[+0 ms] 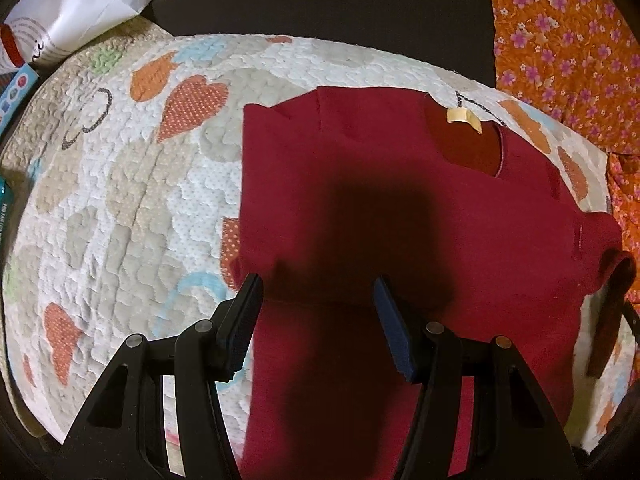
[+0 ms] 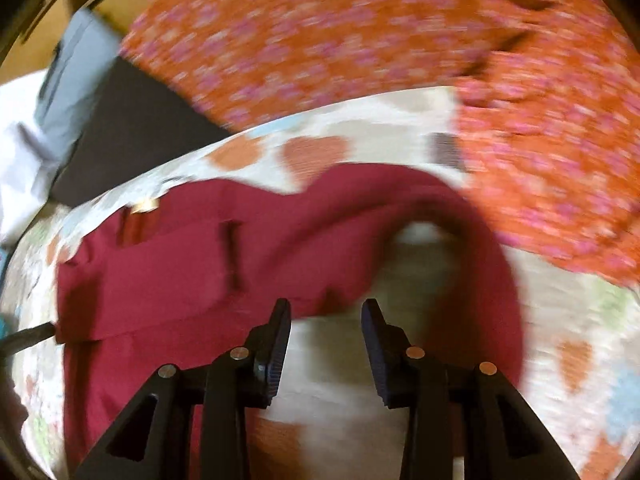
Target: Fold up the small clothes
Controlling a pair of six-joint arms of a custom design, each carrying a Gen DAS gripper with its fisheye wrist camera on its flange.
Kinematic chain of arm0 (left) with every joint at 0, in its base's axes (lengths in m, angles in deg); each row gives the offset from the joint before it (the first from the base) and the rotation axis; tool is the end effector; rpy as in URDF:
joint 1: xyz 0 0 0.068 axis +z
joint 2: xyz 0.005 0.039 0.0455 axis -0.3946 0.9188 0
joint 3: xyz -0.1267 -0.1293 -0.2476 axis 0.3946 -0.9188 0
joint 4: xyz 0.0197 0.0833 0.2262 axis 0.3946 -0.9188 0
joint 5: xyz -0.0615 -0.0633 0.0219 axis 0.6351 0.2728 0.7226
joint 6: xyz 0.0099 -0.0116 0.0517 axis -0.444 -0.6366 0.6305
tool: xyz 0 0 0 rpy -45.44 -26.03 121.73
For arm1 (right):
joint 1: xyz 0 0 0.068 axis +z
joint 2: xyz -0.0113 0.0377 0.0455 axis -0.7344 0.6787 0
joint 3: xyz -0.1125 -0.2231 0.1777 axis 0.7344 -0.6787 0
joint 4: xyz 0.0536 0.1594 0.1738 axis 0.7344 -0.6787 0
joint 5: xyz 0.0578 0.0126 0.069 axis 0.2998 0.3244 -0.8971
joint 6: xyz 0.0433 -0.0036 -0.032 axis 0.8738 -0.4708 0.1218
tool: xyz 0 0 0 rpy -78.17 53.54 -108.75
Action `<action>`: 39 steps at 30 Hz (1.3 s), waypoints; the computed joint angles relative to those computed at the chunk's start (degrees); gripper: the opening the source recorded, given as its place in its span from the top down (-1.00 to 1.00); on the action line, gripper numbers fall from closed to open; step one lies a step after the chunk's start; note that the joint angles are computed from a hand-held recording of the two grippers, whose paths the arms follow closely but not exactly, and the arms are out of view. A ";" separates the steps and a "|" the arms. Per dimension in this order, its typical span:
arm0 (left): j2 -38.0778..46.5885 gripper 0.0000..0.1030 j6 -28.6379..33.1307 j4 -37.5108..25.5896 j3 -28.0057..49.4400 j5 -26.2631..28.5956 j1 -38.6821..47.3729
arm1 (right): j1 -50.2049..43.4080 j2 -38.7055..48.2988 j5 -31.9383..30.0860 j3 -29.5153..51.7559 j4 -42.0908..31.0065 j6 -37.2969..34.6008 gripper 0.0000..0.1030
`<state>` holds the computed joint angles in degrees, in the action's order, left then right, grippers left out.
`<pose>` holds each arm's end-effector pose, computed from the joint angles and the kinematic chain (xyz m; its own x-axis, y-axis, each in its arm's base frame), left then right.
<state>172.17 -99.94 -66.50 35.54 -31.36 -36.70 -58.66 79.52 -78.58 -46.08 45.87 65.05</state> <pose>0.3058 -0.0687 0.0816 -0.8949 -0.1840 -0.4067 -0.1803 0.9825 -0.0476 0.2634 -0.0502 0.0680 -0.7762 0.2248 -0.5890 0.2030 0.9736 0.1040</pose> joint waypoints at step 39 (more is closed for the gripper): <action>-10.78 -0.13 0.34 1.37 -5.02 9.26 10.90 | 19.70 -16.53 -34.41 22.34 -35.75 7.15 0.93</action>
<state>161.39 -99.60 -65.13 30.52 -22.10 -25.80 -38.96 62.99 -112.99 -23.75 10.12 72.20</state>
